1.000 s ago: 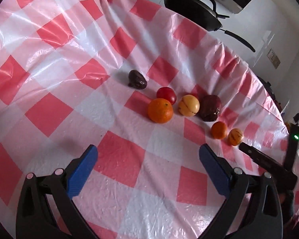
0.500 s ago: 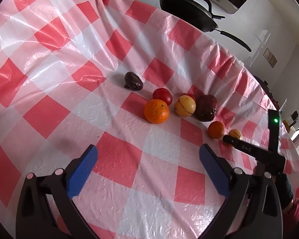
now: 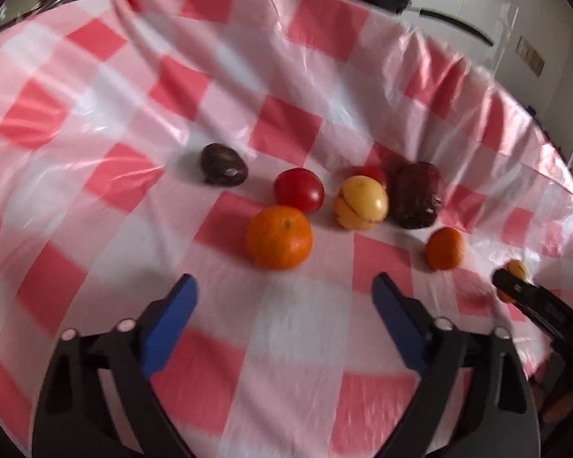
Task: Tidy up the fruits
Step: 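Grasp a tangerine with the left tool while the right tool grasps the yellow striped fruit, then carry the tangerine and striped fruit to the white box and lower them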
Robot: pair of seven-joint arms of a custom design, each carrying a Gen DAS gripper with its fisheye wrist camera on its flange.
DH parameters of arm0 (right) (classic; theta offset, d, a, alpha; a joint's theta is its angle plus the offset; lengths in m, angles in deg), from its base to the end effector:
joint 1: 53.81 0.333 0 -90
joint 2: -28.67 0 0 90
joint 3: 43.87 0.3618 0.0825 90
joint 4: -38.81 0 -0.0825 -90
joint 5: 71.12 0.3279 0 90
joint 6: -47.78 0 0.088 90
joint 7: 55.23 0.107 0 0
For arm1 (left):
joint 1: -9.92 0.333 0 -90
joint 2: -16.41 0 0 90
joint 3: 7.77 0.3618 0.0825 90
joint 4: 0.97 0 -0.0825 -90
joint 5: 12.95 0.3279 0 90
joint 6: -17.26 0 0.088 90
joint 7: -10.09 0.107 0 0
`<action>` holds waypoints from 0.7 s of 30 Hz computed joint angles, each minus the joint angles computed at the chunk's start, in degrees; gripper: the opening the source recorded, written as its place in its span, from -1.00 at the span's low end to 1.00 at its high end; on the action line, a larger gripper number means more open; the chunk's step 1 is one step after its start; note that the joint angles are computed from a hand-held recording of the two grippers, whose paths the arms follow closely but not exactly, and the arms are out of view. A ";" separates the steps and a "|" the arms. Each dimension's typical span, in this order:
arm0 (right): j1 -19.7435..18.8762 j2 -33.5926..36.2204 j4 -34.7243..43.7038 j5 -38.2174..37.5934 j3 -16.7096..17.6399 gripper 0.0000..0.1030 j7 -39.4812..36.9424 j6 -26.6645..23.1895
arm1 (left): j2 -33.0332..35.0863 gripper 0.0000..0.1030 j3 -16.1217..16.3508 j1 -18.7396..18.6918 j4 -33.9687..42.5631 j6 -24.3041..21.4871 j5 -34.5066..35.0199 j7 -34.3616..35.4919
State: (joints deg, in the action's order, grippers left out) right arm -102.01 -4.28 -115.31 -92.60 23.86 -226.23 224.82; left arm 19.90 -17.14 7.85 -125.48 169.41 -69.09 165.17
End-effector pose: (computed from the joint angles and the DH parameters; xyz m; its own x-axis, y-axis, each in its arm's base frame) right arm 0.3563 0.1982 0.4341 -0.6229 -0.6749 -0.3956 -0.3650 0.6980 -0.6161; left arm 0.5243 -0.0809 0.4811 -0.5638 -0.8030 0.1931 -0.6937 0.3336 -0.6383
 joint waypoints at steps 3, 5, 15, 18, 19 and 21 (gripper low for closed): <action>2.50 -1.41 -2.24 0.60 -2.45 -0.11 0.91 2.36 | 2.88 0.41 -0.55 -1.10 2.38 2.51 7.06 -5.87; 1.71 -1.61 -2.56 0.91 -1.90 -0.11 0.77 3.88 | 3.75 0.18 -1.02 -1.35 2.87 4.58 10.57 -7.84; 0.75 -3.00 -3.98 4.45 -0.64 -0.11 -1.31 8.07 | 0.62 -0.21 -0.63 4.28 1.24 2.09 -3.19 2.44; 0.45 -3.12 -4.19 5.25 -0.16 -0.11 -2.54 9.30 | -3.52 -0.21 1.89 5.14 -1.78 -1.43 -7.12 6.80; 0.59 -3.23 -4.16 5.57 -0.13 -0.11 -2.94 9.35 | -4.67 -0.20 2.70 5.09 -2.67 -1.98 -7.67 7.46; 1.91 -1.76 -3.59 5.67 -0.38 -0.11 -4.38 8.78 | -6.95 -0.20 5.00 5.72 -4.42 -4.49 -7.81 8.31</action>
